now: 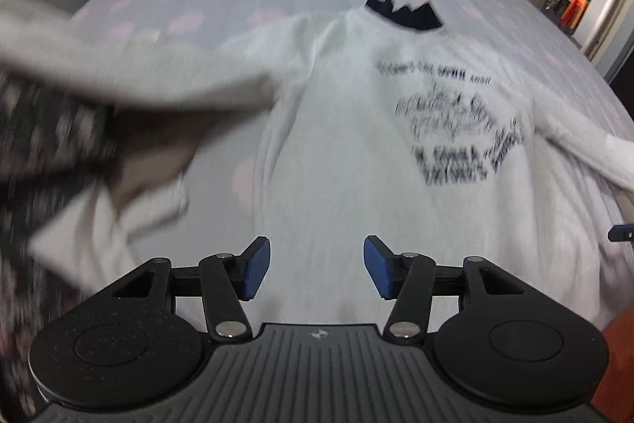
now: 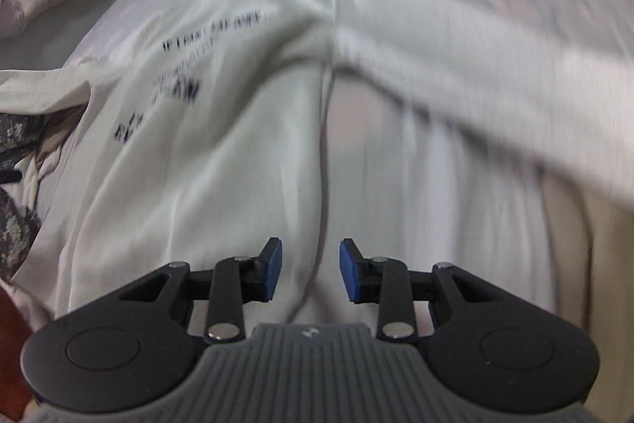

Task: Fold clothes
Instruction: 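Move both open grippers down the sweatshirt body to its hem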

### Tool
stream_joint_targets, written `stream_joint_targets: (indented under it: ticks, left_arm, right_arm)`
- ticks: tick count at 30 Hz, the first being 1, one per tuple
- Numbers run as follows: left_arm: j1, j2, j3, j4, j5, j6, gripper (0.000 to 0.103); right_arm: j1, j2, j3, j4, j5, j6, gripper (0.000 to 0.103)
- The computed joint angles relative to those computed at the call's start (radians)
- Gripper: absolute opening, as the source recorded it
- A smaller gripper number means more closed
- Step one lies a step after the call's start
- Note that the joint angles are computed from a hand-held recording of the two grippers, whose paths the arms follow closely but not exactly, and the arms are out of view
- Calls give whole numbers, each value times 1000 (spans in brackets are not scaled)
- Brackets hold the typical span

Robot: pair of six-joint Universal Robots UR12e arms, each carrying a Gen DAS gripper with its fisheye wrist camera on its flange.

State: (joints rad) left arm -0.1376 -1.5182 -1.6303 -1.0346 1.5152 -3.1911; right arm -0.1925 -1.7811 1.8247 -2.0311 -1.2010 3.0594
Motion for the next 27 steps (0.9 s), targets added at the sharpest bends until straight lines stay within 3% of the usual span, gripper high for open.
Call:
stream_joint_targets:
  ticks: [3, 6, 11, 14, 21, 27]
  left_arm:
    - [6, 26, -30, -36, 9, -38, 50]
    - [23, 46, -55, -68, -20, -82, 50]
    - [61, 47, -64, -152, -107, -140, 50]
    - [75, 33, -54, -217, -168, -137, 50]
    - [48, 31, -52, -219, -156, -83, 47]
    - [41, 38, -61, -195, -165, -27, 18]
  right_arm:
    - [4, -16, 10, 20, 2, 18, 36]
    - [-1, -7, -5, 98, 55, 13, 42]
    - [31, -6, 13, 14, 6, 20, 41]
    - [46, 5, 2, 33, -14, -10, 41]
    - [31, 33, -25, 120, 0, 37, 41]
    - [42, 63, -55, 200, 13, 0, 41]
